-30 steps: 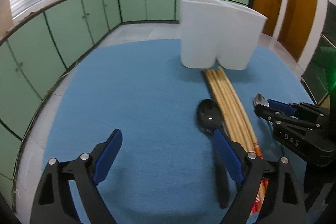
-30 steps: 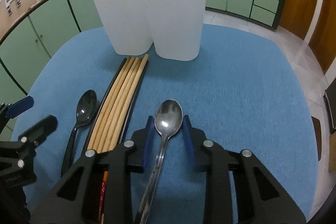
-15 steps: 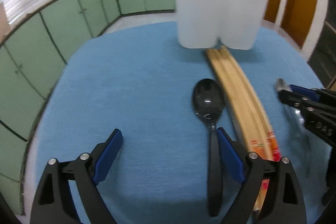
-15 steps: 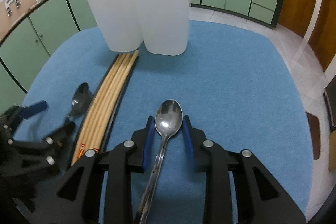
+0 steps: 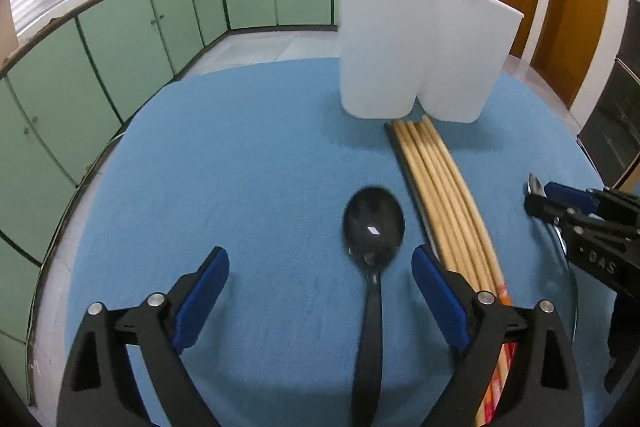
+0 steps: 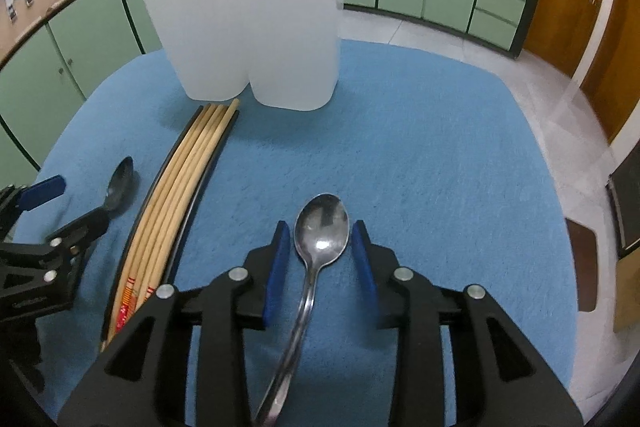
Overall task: Organize utensils
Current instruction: 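Grasp the metal spoon with the right tool while the left tool grasps the black spoon, then lift both spoons and drop them into the white utensil holder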
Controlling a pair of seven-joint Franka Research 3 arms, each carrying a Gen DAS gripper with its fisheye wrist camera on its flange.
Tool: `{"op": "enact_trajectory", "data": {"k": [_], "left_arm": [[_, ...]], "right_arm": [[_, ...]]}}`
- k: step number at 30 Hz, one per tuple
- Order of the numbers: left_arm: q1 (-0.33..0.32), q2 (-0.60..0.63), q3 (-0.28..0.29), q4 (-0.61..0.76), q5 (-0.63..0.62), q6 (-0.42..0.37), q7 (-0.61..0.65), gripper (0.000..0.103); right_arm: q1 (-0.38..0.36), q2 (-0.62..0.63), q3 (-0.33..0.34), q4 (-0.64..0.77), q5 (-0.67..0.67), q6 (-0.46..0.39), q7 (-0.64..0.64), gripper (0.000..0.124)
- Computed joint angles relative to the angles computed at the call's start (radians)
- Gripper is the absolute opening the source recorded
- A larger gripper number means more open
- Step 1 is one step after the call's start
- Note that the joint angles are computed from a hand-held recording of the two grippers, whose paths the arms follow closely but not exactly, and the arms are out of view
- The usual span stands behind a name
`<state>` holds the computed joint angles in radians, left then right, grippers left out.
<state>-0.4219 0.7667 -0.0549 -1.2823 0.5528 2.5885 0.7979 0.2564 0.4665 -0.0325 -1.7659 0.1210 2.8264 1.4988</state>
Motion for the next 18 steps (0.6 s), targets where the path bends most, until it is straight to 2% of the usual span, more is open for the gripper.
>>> {"op": "enact_trajectory", "data": {"k": [2,10,12,13,14,15,17,18], "left_arm": [[0.004,0.049,-0.011,0.081,-0.019,-0.038,0.037,0.092],[0.008,0.176,-0.027,0.288,-0.096,-0.127,0.136,0.091],[0.015,0.193,-0.031,0.308,-0.152,-0.111,0.183,0.088],[0.031,0.169,-0.056,0.266,-0.133,-0.099,0.17,0.083],[0.027,0.167,-0.046,0.259,-0.147,-0.078,0.178,0.074],[0.031,0.168,-0.049,0.261,-0.154,-0.067,0.19,0.068],[0.05,0.169,-0.074,0.256,-0.184,-0.037,0.231,0.046],[0.059,0.165,-0.085,0.245,-0.201,-0.021,0.245,0.04]], "right_arm": [[-0.02,0.006,0.02,0.02,0.023,-0.028,-0.022,0.035],[-0.031,0.026,0.032,0.084,0.054,-0.112,-0.037,0.039],[-0.021,0.03,0.022,0.093,0.041,-0.124,-0.028,0.037],[-0.014,0.031,0.015,0.098,0.031,-0.129,-0.021,0.032],[-0.01,0.032,0.012,0.1,0.023,-0.132,-0.019,0.028],[-0.011,0.037,0.014,0.109,0.022,-0.137,-0.018,0.028],[-0.016,0.041,0.02,0.118,0.028,-0.144,-0.02,0.028],[-0.023,0.046,0.025,0.128,0.034,-0.144,-0.027,0.028]]}}
